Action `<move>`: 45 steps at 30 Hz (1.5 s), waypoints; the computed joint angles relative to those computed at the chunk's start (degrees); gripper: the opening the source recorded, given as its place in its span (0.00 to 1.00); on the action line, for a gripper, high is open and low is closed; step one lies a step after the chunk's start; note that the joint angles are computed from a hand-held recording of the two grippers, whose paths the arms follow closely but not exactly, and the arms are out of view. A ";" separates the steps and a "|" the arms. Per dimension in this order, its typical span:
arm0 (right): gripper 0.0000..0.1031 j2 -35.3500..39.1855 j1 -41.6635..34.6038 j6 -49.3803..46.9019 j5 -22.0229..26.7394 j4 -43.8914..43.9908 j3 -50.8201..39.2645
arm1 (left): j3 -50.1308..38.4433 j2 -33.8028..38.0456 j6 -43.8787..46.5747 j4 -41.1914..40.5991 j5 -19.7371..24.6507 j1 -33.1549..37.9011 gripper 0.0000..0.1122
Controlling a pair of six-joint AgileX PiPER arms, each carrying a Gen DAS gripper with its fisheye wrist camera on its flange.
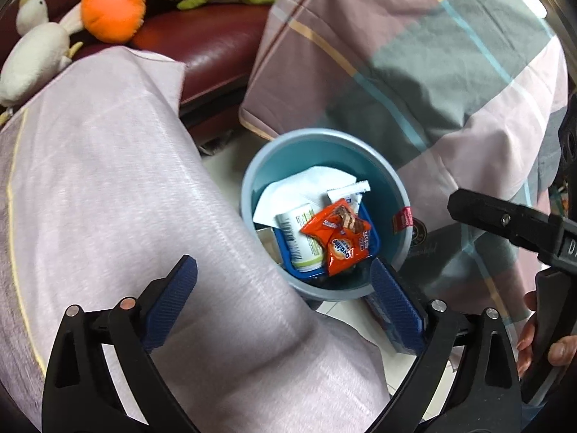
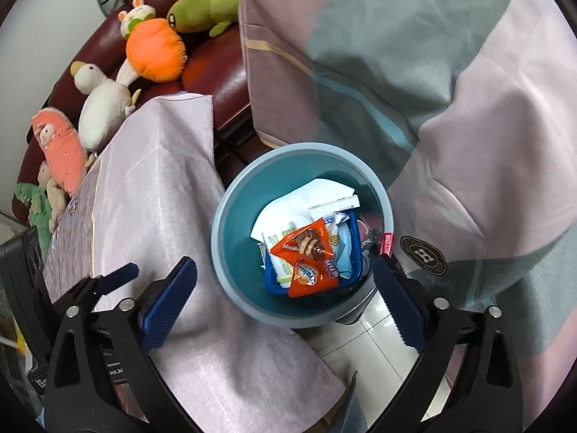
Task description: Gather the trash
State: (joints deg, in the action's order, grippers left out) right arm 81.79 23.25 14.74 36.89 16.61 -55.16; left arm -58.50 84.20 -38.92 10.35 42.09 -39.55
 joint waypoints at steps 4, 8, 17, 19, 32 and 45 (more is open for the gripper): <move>0.93 -2.63 4.39 6.48 1.54 -6.63 -0.54 | 2.00 -4.84 -3.40 2.01 2.44 -0.52 0.88; 0.93 -4.75 9.53 14.15 4.18 -14.62 -1.45 | 4.39 -10.01 -7.13 3.93 4.38 -0.82 0.88; 0.93 -6.93 22.07 29.31 13.10 -31.49 -4.44 | 9.06 -18.83 -10.33 4.51 6.52 -0.87 0.88; 0.93 -7.11 23.47 30.31 14.13 -32.44 -4.86 | 10.01 -20.65 -11.90 5.47 7.43 -1.56 0.88; 0.93 -6.71 32.95 37.06 19.91 -39.70 -7.72 | 13.13 -29.05 -20.72 11.07 13.84 -7.64 0.88; 0.93 -6.50 34.90 38.28 20.15 -40.74 -7.65 | 13.76 -30.57 -25.23 15.56 17.48 -11.04 0.88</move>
